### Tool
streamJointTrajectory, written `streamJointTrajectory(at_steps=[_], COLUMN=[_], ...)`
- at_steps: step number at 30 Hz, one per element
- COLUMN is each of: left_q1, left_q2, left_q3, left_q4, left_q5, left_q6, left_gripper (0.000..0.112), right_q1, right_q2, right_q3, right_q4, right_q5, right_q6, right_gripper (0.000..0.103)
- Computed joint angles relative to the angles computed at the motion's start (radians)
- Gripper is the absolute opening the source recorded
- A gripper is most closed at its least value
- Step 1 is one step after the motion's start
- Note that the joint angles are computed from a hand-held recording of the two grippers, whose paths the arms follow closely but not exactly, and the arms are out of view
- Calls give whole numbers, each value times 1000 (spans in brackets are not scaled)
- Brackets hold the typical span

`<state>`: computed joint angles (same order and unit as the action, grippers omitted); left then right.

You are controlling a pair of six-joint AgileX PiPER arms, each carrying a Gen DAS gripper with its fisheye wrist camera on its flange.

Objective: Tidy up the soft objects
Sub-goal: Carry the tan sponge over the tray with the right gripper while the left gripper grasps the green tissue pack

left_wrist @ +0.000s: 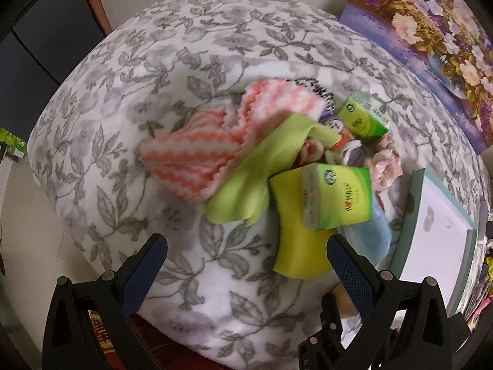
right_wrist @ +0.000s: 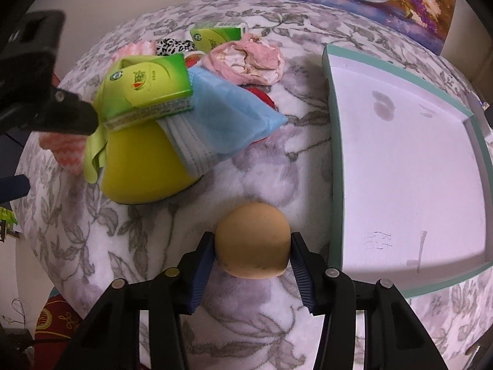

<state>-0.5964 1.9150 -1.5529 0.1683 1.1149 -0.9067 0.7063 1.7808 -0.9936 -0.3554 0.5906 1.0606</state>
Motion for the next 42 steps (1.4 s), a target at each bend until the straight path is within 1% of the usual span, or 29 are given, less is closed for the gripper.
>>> streamJointTrajectory(at_steps=[6, 9, 11, 13, 14, 17, 20, 22, 25, 27, 30, 31, 33, 34, 36, 38, 42], left_q1=[-11, -12, -19, -29, -38, -53, -66, -81, -98, -97, -100, -102, -101, -98, -92, -92, -85], left_q2=[-21, -30, -21, -3, 14, 56, 97, 127, 198, 222, 241, 244, 249, 250, 245, 249, 230], left_q3=[11, 14, -4, -28, -49, -97, -154, -198, -292, -317, -337, -339, -345, -345, -333, -339, -317], left_q4=[9, 6, 6, 7, 12, 12, 13, 34, 62, 60, 81, 88, 91, 86, 74, 82, 73], left_q5=[-23, -47, -52, -53, -48, -39, -24, -1, 65, 78, 91, 94, 100, 98, 85, 92, 70], left_q6=[3, 5, 14, 23, 26, 40, 40, 33, 42, 41, 28, 26, 28, 32, 40, 39, 36], left_gripper=[103, 103, 103, 103, 103, 103, 103, 103, 103, 103, 97, 89, 80, 78, 69, 68, 67], right_q1=[-21, -16, -26, -52, -53, -99, -123, -139, -168, -189, -202, -206, -216, -222, -227, -227, -225], right_q2=[-81, -124, -140, -157, -154, -185, -194, -186, -188, -183, -179, -178, -177, -175, -175, -177, -180], right_q3=[47, 51, 56, 58, 57, 81, 94, 98, 108, 110, 110, 110, 111, 110, 111, 112, 115], right_q4=[-1, -51, -76, -98, -114, -110, -141, -155, -131, -122, -129, -129, -124, -118, -113, -113, -121], right_q5=[-1, 30, 25, 41, 47, 37, 39, 34, 19, 10, 9, 8, 2, -1, -4, 0, 5], right_q6=[-5, 37, 62, 80, 104, 107, 123, 127, 101, 85, 83, 81, 75, 68, 63, 66, 75], right_gripper=[51, 51, 51, 51, 51, 51, 51, 51, 51, 51, 51, 51, 51, 51, 51, 51, 51])
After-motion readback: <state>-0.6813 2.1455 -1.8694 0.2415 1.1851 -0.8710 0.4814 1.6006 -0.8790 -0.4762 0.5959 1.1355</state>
